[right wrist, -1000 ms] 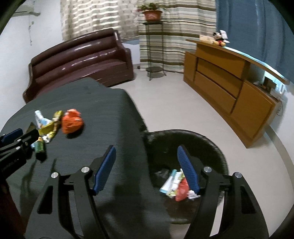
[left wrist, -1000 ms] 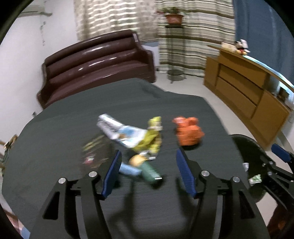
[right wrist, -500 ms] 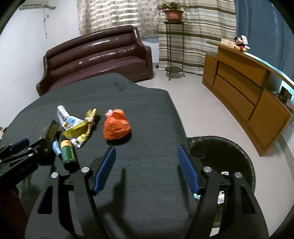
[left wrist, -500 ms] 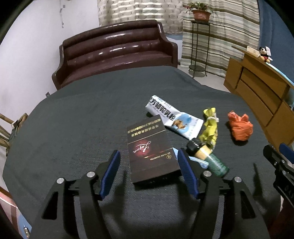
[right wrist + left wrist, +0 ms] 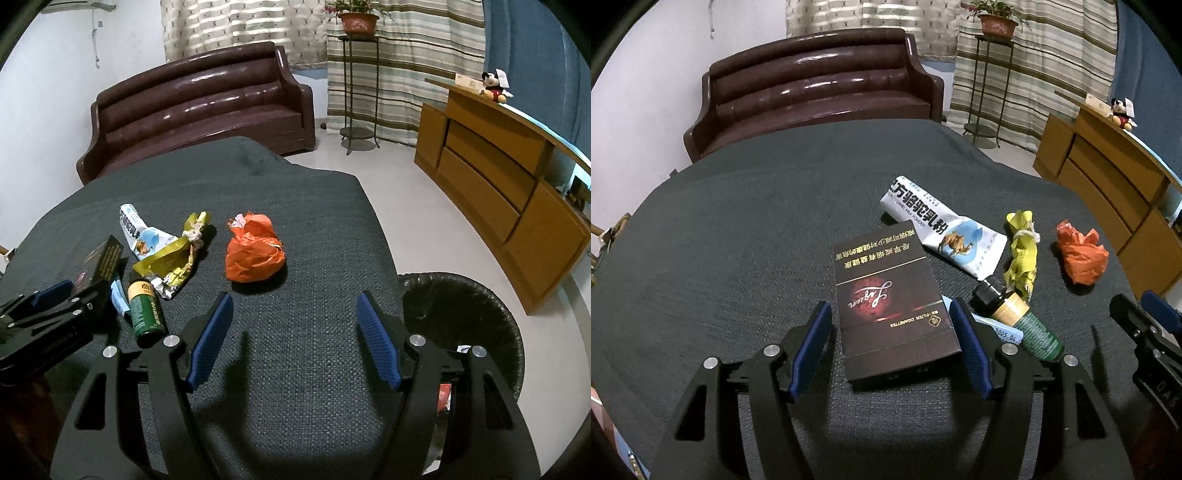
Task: Collect trash
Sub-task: 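Grasp the dark brown cigarette box with the left gripper, then grasp the dark green yellow-capped bottle with the right gripper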
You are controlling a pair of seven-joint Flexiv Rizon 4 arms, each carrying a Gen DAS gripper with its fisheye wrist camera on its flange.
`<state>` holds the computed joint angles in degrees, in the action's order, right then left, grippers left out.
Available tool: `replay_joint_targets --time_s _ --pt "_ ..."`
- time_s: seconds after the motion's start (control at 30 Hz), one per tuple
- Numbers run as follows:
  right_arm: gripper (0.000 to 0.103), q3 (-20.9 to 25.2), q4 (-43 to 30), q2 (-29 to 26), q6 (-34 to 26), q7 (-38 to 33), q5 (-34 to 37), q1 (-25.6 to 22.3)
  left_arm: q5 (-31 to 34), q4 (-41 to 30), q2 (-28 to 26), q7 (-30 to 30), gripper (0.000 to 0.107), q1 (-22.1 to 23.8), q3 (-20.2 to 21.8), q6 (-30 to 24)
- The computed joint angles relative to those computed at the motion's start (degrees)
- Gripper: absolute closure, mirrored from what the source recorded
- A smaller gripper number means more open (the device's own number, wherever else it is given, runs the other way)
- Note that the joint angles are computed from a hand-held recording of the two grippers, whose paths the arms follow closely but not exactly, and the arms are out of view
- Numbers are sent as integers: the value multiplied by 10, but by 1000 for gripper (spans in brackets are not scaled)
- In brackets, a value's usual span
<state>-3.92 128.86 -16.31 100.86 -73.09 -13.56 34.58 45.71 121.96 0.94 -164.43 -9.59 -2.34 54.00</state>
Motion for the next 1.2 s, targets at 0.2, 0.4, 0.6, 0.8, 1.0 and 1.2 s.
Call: replay_joint_targets --time_s 0.2,0.4,0.6,0.8,1.0,1.2 --pt "35 -10 2 1 2 -2 -1 10 11 7 8 5 48 1 -1 2" --pt "35 -11 5 2 5 -10 3 18 32 21 35 -2 48 3 -10 -23" --pt "35 4 7 4 4 -16 3 25 26 55 75 -1 48 23 -14 -41" --pt "36 33 9 6 1 -22 -5 19 12 88 112 7 48 52 -18 -56" --pt "50 60 8 5 -17 -24 -25 13 -1 109 132 14 48 79 -23 -55" --pt "71 95 -1 0 -46 -16 -50 -7 -6 117 139 20 48 96 -28 -46"
